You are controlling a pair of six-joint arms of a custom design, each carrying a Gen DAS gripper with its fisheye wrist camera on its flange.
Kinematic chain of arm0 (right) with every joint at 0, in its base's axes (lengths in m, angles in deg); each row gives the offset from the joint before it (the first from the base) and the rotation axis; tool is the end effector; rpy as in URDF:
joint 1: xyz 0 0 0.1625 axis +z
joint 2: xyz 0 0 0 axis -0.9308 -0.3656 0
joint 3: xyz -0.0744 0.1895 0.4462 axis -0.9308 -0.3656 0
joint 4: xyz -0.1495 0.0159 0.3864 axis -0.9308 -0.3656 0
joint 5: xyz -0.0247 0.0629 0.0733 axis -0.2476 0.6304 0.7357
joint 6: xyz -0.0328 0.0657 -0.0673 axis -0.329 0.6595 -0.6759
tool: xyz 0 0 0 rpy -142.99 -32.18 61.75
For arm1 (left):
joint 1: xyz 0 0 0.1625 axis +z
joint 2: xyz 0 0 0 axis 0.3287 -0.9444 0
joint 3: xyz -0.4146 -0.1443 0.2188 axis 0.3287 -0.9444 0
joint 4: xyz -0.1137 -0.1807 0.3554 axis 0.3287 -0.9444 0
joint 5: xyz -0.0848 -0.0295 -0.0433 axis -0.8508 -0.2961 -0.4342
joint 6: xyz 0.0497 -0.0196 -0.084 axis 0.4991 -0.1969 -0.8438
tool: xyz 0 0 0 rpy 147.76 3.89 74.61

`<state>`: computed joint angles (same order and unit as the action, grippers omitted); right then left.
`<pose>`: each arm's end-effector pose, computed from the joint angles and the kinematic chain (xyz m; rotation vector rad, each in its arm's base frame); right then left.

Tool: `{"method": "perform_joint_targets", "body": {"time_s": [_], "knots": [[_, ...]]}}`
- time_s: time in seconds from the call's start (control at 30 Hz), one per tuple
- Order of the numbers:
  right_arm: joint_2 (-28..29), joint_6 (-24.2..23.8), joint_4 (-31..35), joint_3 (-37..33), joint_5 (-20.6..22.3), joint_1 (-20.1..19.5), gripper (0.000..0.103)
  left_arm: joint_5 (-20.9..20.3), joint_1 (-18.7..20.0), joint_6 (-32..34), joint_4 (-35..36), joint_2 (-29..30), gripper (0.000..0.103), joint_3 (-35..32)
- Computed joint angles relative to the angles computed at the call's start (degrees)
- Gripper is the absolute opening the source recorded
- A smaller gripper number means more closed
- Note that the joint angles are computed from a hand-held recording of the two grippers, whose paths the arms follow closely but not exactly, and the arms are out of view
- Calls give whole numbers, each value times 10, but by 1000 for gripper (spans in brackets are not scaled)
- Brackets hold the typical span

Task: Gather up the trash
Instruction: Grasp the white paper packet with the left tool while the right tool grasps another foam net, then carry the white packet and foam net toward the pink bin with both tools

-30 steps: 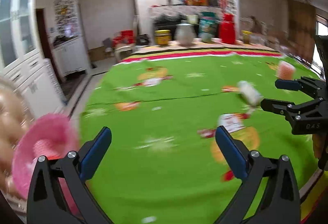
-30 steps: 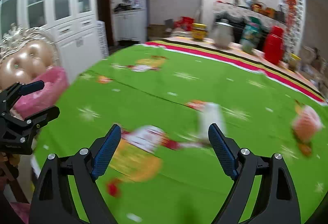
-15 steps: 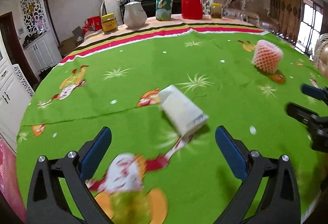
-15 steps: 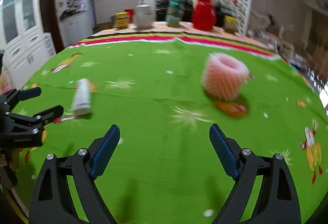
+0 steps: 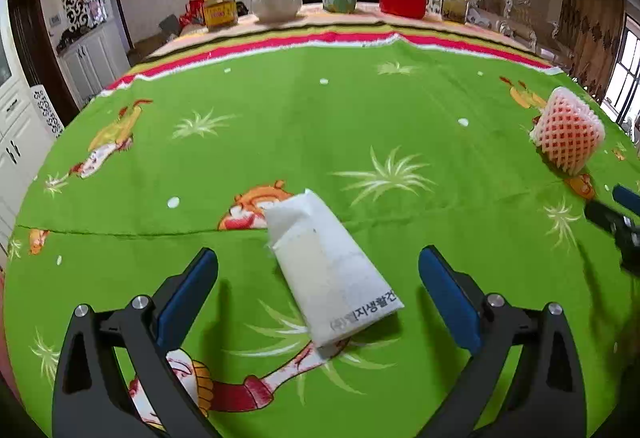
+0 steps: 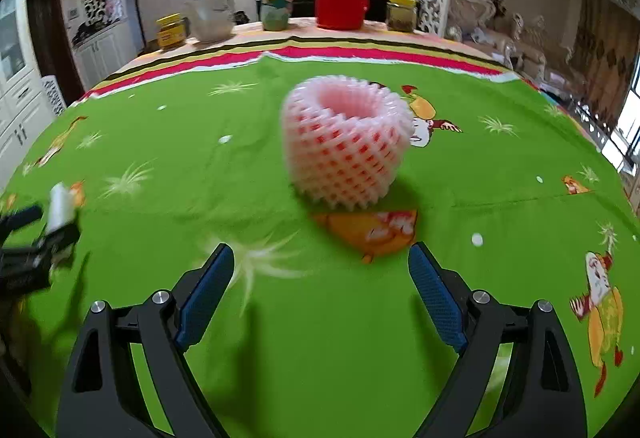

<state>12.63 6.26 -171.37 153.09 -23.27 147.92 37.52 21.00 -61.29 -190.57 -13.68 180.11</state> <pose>0.0135 -0.4698 0.1849 0.4601 -2.2629 0.8420 -0.1607 -0.4207 0.0388 0.3531 2.2127 -0.7947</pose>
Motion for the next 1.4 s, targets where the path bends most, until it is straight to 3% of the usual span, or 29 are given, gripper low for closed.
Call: {"method": "perform_joint_targets", "body": {"time_s": [0.1,0.2,0.33,0.4,0.43,0.47,0.5,0.57,0.77,1.07,1.17,1.4], "knots": [[-3,31,44,-32,-9,-2,85,-31,19,-1,13,-10,86,-7],[1,42,69,-63,-17,3,85,-27,20,4,3,-8,65,-2],[13,40,84,-104,-33,12,85,-30,21,21,-24,-8,51,6],[18,42,89,-120,-39,13,85,-42,24,35,-52,-10,49,13],[18,45,97,-123,-37,12,77,-45,25,37,-59,-10,49,14],[16,45,100,-122,-28,10,61,-52,26,44,-73,-10,48,17],[18,43,82,-117,-26,11,36,-57,28,51,-85,-9,48,18],[23,30,36,-102,-14,12,34,-67,28,70,-108,-8,47,21],[29,0,-12,-52,-8,26,32,-81,24,100,-138,0,46,23],[39,32,-62,40,-5,46,32,-86,14,118,-167,9,46,30],[61,27,-108,62,-18,57,32,-79,9,122,-161,9,46,30],[58,69,-151,122,31,51,32,-65,-44,83,-106,-34,46,61]]}}
